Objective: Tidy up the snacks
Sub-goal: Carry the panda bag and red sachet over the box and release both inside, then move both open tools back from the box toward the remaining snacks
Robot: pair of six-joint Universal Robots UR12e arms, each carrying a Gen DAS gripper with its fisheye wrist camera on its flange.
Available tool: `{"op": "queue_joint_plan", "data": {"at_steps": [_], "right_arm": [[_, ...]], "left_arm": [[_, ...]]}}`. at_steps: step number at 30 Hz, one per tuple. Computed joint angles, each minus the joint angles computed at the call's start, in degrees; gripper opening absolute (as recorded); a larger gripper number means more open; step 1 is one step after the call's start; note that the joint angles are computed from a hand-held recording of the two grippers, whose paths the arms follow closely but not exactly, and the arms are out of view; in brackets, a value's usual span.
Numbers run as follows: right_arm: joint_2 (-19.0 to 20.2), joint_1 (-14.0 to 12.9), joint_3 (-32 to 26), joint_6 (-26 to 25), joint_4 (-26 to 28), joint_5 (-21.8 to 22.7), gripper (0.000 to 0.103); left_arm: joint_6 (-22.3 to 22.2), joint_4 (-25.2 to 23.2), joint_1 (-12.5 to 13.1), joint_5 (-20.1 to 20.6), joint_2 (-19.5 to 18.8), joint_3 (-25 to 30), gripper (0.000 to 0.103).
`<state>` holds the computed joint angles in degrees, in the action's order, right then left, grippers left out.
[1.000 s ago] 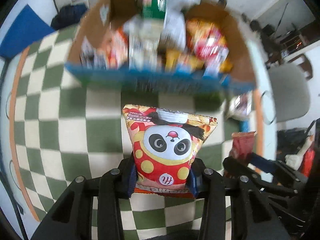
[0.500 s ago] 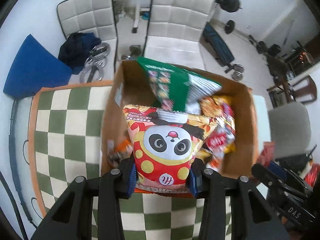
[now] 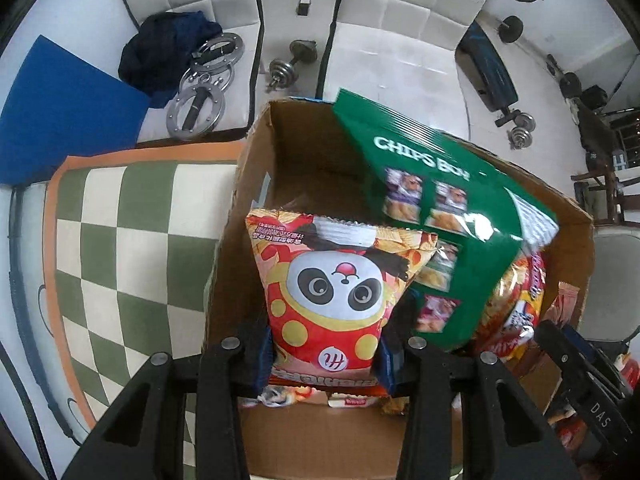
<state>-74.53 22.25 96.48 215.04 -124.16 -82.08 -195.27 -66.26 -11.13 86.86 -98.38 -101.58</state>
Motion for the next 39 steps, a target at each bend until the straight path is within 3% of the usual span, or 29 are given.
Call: {"op": "queue_joint_plan", "data": {"at_steps": [8,11,13,18,22,33,39], "right_arm": [[3.1,-0.1,-3.0,-1.5,3.3,0.0,0.062],[4.0,-0.4,-4.0,-2.0,5.8,1.4,0.069],[4.2,-0.4,-4.2,-2.5,6.5,1.3,0.089],[4.0,-0.3,-4.3,-2.9,6.9,0.8,0.093],[3.2,0.0,-4.0,-3.2,7.3,-0.1,0.095],[-1.2,2.2,-2.1,-4.4,7.7,-2.5,0.096],[-4.4,3.4,0.2,-2.4,5.4,-2.8,0.097]], "left_arm": [[1.4,-2.1,0.3,-0.5,-1.0,1.1,0.041],[1.2,-3.0,0.8,-1.9,-1.0,1.2,0.063],[1.5,-1.8,0.3,0.3,-0.7,1.0,0.079],[2.2,-1.7,0.0,0.9,-0.2,0.9,0.084],[2.9,-0.3,-0.7,3.2,0.8,0.3,0.097],[4.0,3.4,-1.9,4.6,6.2,-3.2,0.101],[2.9,5.9,-2.6,5.3,10.5,-6.2,0.101]]}}
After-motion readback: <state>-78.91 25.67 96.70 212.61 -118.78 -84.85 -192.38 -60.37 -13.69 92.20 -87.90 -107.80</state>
